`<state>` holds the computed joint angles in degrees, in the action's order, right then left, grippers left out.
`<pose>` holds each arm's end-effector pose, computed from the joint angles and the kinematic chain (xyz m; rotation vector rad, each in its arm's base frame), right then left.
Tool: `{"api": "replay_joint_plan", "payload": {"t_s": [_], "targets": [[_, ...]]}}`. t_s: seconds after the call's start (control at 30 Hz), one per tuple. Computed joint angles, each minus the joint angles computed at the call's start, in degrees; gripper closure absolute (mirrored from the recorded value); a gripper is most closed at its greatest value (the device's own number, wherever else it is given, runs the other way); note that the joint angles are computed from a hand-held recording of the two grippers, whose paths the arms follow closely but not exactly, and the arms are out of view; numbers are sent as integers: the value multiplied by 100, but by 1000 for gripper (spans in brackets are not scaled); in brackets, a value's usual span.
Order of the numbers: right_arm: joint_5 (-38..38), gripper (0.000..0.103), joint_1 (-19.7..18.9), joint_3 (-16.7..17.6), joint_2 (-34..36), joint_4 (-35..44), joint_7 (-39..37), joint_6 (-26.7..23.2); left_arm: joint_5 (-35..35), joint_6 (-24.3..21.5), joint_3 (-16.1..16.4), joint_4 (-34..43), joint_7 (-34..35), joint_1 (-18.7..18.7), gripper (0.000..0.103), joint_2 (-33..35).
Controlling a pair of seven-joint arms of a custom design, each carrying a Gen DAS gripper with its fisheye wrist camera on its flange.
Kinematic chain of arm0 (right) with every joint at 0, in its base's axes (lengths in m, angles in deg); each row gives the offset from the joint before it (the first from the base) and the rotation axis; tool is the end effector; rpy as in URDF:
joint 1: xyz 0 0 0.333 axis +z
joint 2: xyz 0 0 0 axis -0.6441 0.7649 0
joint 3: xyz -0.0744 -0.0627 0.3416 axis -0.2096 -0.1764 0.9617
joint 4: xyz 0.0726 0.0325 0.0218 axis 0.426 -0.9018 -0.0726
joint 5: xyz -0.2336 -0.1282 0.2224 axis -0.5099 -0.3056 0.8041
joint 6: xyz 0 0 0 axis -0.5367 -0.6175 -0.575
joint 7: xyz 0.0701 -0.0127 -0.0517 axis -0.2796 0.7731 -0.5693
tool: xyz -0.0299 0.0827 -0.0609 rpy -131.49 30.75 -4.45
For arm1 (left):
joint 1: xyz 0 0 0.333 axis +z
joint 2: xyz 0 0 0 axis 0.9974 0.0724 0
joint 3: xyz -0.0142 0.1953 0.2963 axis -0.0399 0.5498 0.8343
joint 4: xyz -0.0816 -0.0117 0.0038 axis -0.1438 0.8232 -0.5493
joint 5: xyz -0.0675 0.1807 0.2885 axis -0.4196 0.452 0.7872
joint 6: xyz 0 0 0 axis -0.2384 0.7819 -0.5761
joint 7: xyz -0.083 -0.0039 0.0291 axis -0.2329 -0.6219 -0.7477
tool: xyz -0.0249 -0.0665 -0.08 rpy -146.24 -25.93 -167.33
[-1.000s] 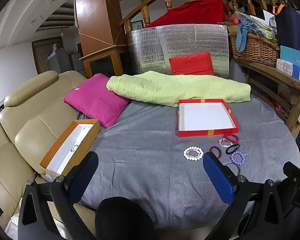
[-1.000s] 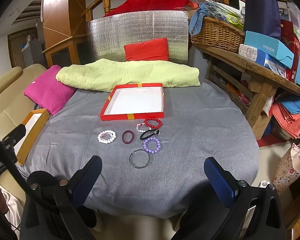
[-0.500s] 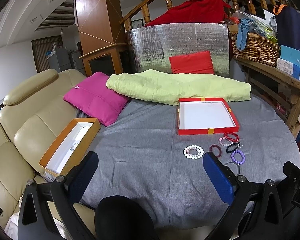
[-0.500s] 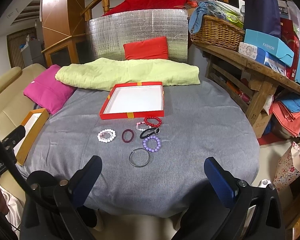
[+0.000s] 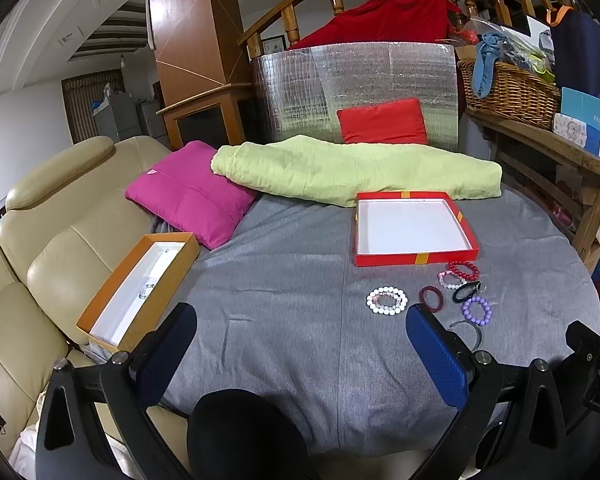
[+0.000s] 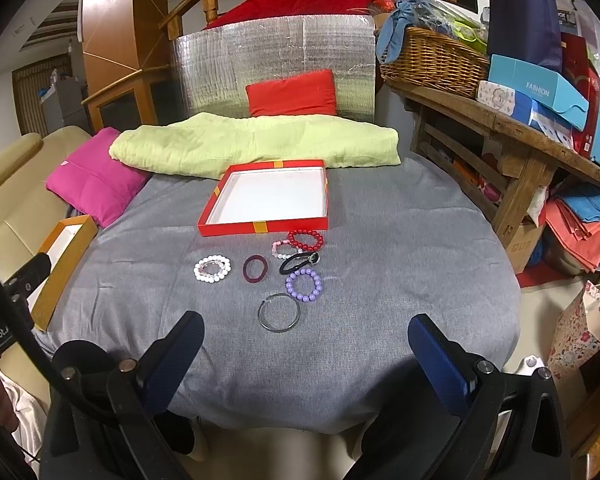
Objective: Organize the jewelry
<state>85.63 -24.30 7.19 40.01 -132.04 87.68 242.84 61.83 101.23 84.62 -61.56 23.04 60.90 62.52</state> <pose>0.6478 0.0714 0.4444 -1.6946 1.6579 -0.7668 0.6449 -0.3064 0.4903 -1.6512 1.4446 -0.6232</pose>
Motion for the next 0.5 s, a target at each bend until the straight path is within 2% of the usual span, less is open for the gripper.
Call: {"api": "replay_joint_plan", "payload": {"t_s": [0.03, 0.07, 0.13, 0.2, 0.27, 0.33, 0.4, 0.5], "targets": [[34, 0, 3, 2, 21, 14, -3, 26, -6, 3, -1, 8, 8, 4, 0, 12], [-10, 0, 155, -196, 36, 43, 21, -73, -30, -4, -4, 34, 30, 11, 0, 37], [-32, 0, 172, -236, 75, 93, 46, -120, -90, 0, -6, 84, 76, 27, 0, 89], [-94, 0, 359, -495, 154, 183, 129, -233, -178, -2, 2, 184, 159, 47, 0, 185], [-135, 0, 283, -459, 243, 298, 174, -290, -268, 89, 17, 291, 245, 95, 0, 289], [-289, 0, 165, -405, 368, 435, 259, -292, -428, 421, 13, 449, 386, 229, 0, 470], [-185, 0, -465, 257, 528, 675, -36, -276, -721, 686, -4, 659, 671, 355, 0, 695], [-61, 0, -1382, 1183, 922, 1305, -417, -627, -1552, 844, -219, 1241, 1534, 647, 0, 1255]]}}
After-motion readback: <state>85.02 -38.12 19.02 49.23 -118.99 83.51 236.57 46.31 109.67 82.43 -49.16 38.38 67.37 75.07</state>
